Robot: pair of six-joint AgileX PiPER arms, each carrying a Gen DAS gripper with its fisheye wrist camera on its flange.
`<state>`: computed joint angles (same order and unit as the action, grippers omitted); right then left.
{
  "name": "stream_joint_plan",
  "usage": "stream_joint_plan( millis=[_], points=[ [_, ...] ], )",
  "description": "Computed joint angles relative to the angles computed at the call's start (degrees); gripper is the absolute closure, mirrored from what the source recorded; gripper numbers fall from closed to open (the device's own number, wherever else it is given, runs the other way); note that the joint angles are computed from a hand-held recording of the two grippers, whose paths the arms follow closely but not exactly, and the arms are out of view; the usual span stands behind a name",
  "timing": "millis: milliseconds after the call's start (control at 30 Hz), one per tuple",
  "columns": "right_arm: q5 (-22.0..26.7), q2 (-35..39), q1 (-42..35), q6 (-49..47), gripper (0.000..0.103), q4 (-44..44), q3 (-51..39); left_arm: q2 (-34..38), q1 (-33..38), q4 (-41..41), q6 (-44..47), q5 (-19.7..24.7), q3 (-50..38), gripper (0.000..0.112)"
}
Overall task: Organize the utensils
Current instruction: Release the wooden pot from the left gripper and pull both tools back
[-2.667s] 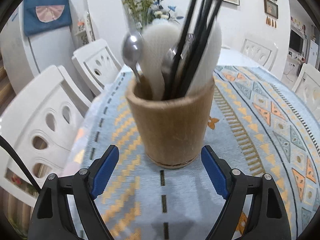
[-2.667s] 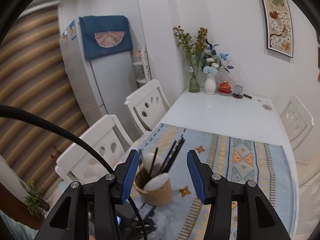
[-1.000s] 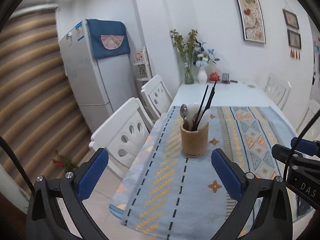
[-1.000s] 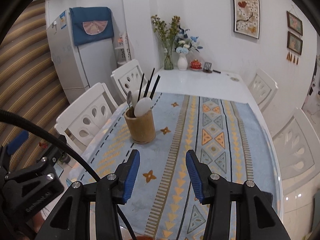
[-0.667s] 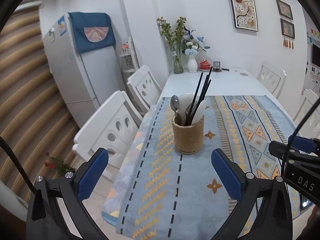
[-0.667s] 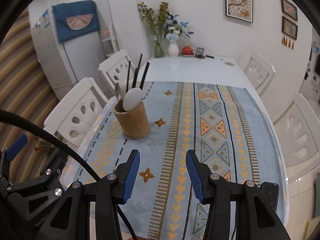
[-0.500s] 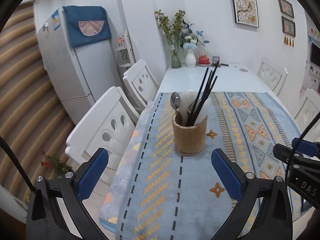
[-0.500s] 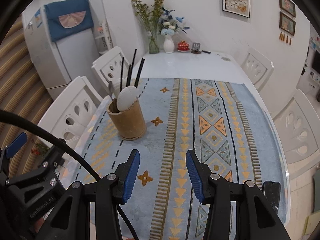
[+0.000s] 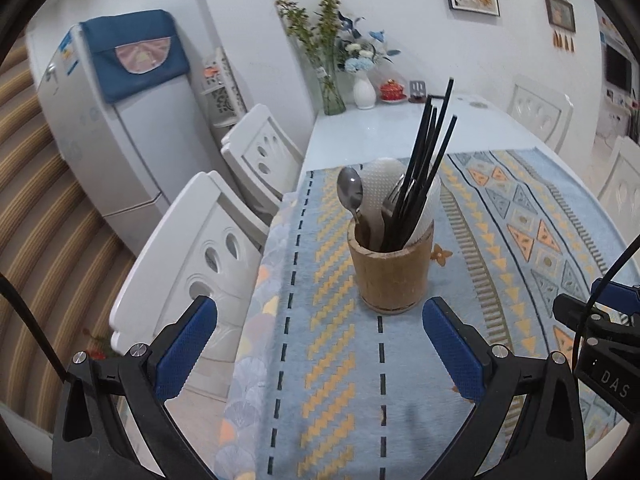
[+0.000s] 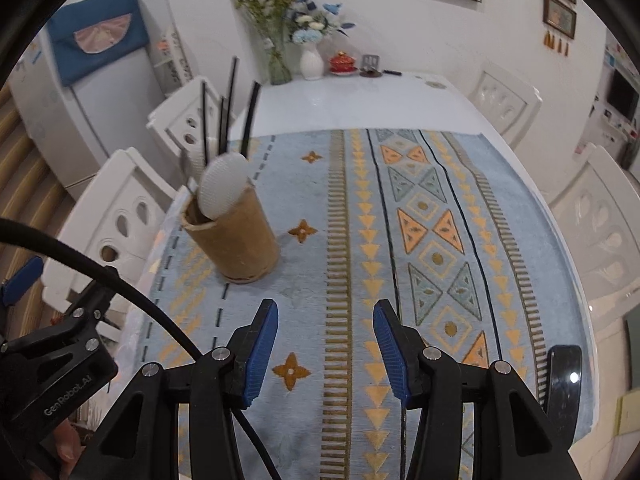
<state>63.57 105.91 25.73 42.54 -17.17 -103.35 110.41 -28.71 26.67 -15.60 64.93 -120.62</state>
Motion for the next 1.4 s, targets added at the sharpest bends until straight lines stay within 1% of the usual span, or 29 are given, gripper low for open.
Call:
stream_joint_plan(
  millis=[133,200,267,333,500,567,633,667,800,900,1000,1133,1333,1400],
  points=[
    [1.89,3.00,-0.20,0.95,0.055,-0.41,-2.55,4.19,1.31,-3.39,4.00,1.91,-5.08,0.009],
    [1.98,4.31,-0.35,1.66,0.055,-0.45,-3.53,5.05,1.90,-4.18,5.03,1.79,-5.22,0.009],
    [0.80,5.21,-0.52,2.61,0.055,-0.37,-3.31,5.39,2.65,-4.55,5.94,1.07,-4.14,0.009],
    [1.10,6.66,-0.57,3.32,0.055,0.21,-3.84,5.60,3.43,-4.89,6.54,0.48,-3.08,0.009],
    [0.93,6.99,0.20,6.04,0.055,-0.56,-2.57,6.34,4.81,-6.88,7.63,-0.07,-2.77,0.009],
    [2.12,7.58,0.31,5.91,0.055,-0.57,-3.52,6.39,4.57,-6.05,7.15,-0.42,-2.40,0.009],
    [2.81,7.97,0.12,5.44,0.055,-0.31,-4.39,5.73,3.63,-2.92,5.39,-1.92,-0.40,0.009],
    [2.94,8.22,0.07,5.40,0.055,-0.39,-4.73,5.83,3.43,-2.40,5.23,-1.90,-0.42,0.009],
    [3.58,8.50,0.26,5.12,0.055,-2.07,-5.21,6.67,3.13,-2.82,4.90,-0.67,-1.86,0.009],
    [3.77,8.71,-0.58,2.75,0.055,-1.72,-5.55,7.50,2.33,-1.93,3.52,0.57,-3.19,0.009],
    [3.46,8.28,-1.52,1.17,0.055,-1.54,-5.03,7.72,1.63,-1.54,2.92,0.41,-2.91,0.009],
    [2.51,7.64,-2.83,-0.37,0.055,-0.85,-3.57,8.67,0.94,-2.23,2.66,0.64,-3.62,0.009],
    [1.64,7.12,-4.45,-1.59,0.055,-0.39,-2.33,11.19,1.36,-5.58,2.68,2.69,-6.36,0.009],
    [1.43,7.32,-4.80,-2.29,0.055,0.34,-2.34,10.92,1.55,-5.57,1.34,1.32,-4.90,0.009]
  ],
)
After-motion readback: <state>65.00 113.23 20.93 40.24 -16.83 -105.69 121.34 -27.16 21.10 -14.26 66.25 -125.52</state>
